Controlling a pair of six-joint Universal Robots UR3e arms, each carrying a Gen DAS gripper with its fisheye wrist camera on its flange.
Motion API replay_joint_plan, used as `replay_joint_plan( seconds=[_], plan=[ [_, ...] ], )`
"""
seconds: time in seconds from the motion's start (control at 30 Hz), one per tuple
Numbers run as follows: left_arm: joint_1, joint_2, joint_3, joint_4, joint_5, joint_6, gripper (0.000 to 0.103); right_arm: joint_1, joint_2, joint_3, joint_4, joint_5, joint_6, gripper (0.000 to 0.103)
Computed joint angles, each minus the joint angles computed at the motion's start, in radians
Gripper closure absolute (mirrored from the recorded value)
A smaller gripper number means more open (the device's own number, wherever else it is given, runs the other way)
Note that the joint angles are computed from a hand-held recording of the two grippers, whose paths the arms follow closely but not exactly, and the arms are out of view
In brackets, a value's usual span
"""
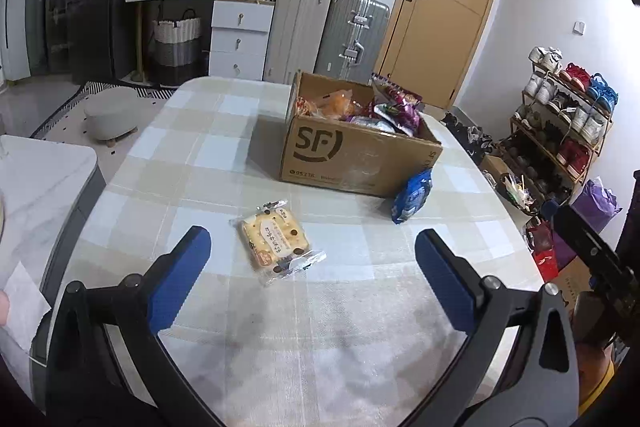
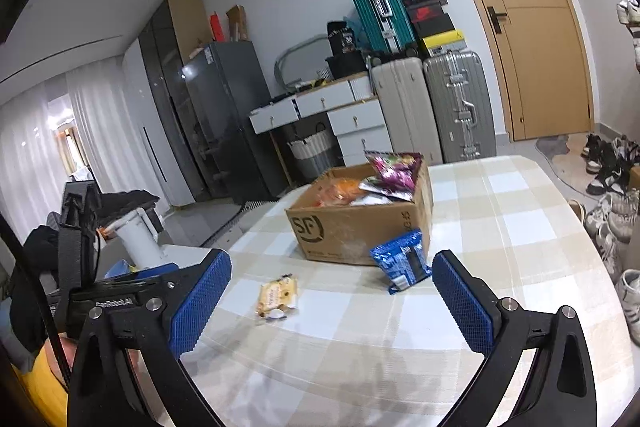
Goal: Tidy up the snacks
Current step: 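Grasp the blue biscuit bag with the right gripper while the left gripper approaches the cracker pack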
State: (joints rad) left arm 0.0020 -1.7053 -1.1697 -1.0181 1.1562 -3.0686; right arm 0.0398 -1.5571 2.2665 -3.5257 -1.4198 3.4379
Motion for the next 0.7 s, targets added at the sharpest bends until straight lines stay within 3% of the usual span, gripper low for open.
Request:
replay_joint_plan(
  seconds=[0.27, 0.7],
  plan=[
    [-0.047, -0.191, 0.127, -0.016, 0.056, -0.022, 0.001, -0.065, 0.155, -0.126, 0.113, 0.06, -0.052, 0.001],
    [-0.085, -0.606, 0.631, -0.253, 0.122, -0.064, 0.001, -0.065, 0.495, -0.661, 0.538, -0.021, -0.229, 0.004]
  ],
)
